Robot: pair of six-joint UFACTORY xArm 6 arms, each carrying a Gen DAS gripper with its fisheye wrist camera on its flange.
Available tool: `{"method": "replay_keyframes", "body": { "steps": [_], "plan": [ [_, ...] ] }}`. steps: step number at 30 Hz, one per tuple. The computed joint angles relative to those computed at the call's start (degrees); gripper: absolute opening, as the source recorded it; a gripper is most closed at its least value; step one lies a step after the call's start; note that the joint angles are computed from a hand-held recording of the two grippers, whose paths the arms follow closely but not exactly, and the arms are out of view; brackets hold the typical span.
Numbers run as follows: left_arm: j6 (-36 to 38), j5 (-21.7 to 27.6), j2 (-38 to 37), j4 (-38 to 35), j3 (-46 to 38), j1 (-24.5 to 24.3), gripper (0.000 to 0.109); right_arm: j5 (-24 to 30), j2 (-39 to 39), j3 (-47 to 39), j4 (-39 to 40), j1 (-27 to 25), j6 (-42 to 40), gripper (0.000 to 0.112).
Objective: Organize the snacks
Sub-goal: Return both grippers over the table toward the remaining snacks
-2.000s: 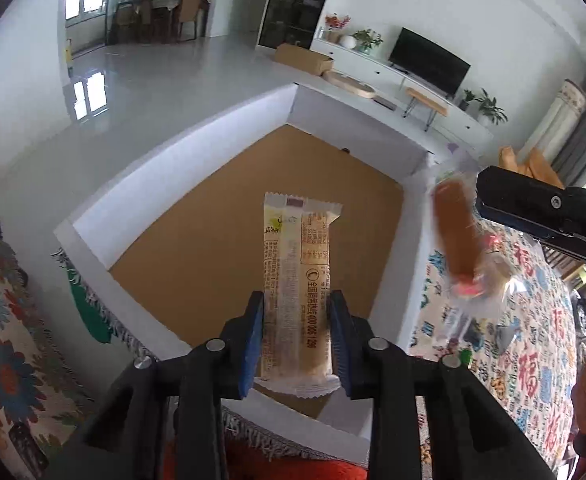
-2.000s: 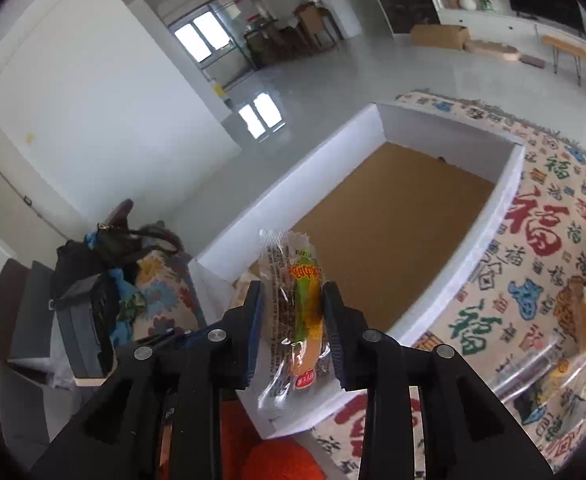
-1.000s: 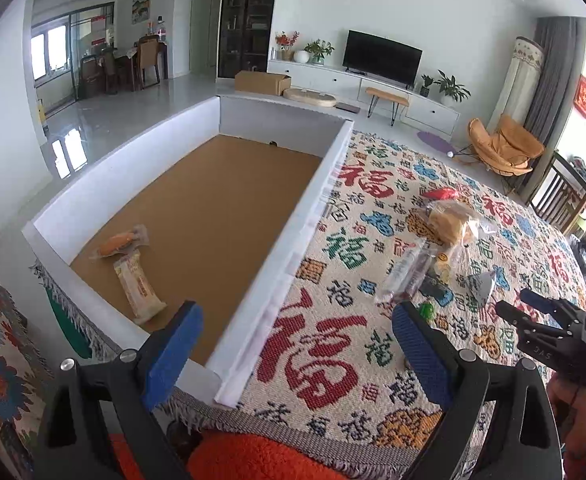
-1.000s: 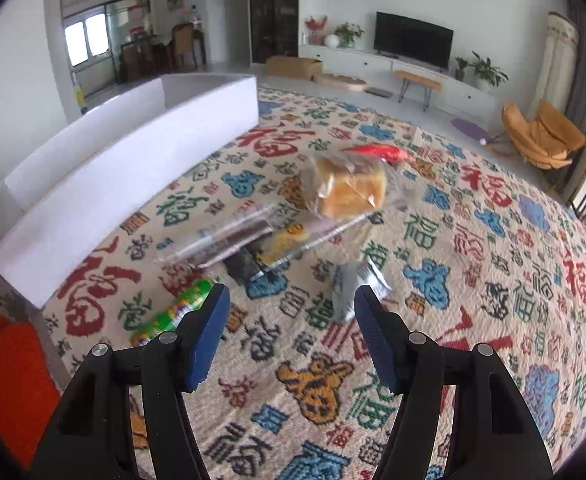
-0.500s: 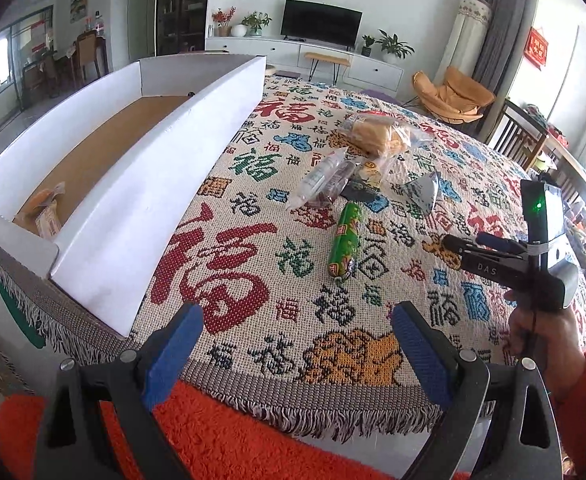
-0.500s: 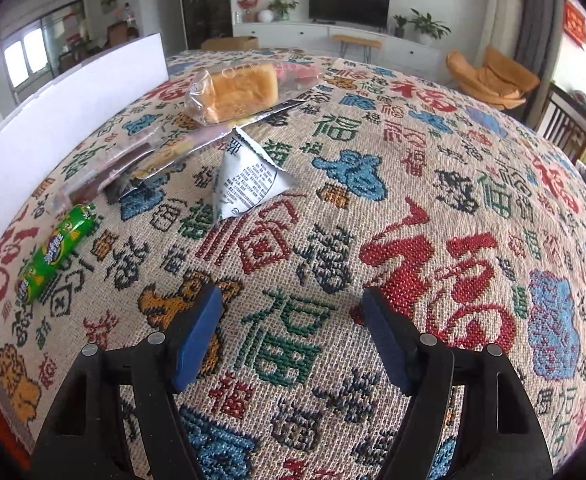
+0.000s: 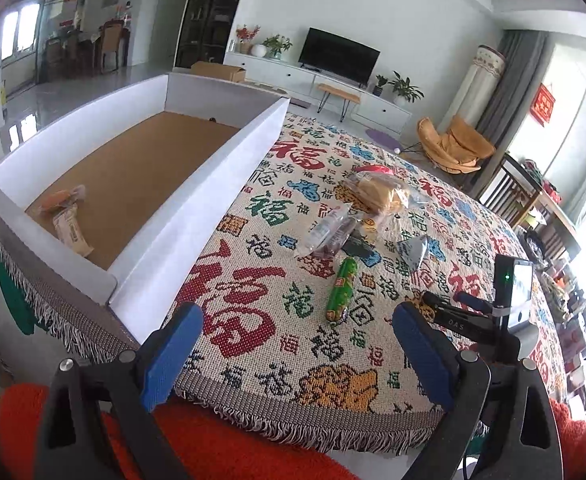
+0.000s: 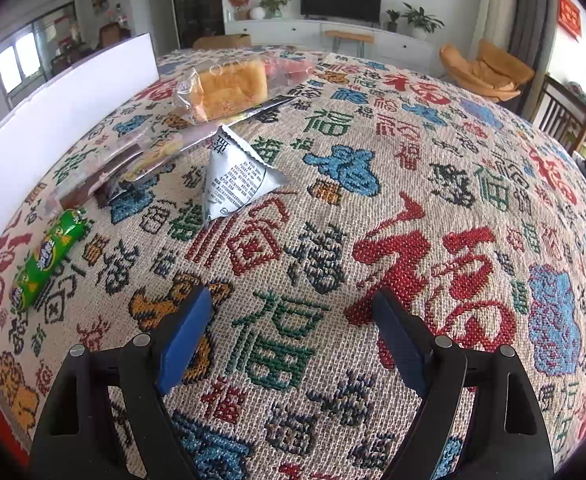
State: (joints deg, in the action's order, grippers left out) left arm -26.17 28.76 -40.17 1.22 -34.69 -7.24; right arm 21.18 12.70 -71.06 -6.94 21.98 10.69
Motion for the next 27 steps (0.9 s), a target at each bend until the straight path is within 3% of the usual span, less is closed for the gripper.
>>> {"method": "replay_keyframes", "body": {
  "steps": [10,17,24,27],
  "plan": [
    [-7.2,0.3,8.6,8.9,-2.7,-7.5,0.096,0.0,-0.2,0.2,-0.4,0.2,0.5,0.085],
    [-8.3,4.2,9.3,10.9,-3.5,-12.6,0.095,0.0,-0.2,0.2,-0.5,0.2,0.6,0.085],
    [-10.6,6.0,5.9,14.6,-3.0,-12.8,0.096,0.0,-0.2,0.2,-0.6,0.2,0.7,0.085],
    [-7.7,3.9,6.4,10.6,-2.4,-11.0,0.096,0.0,-0.2,0.2,-0.5,0.2,0.7,0.085]
  ]
}}
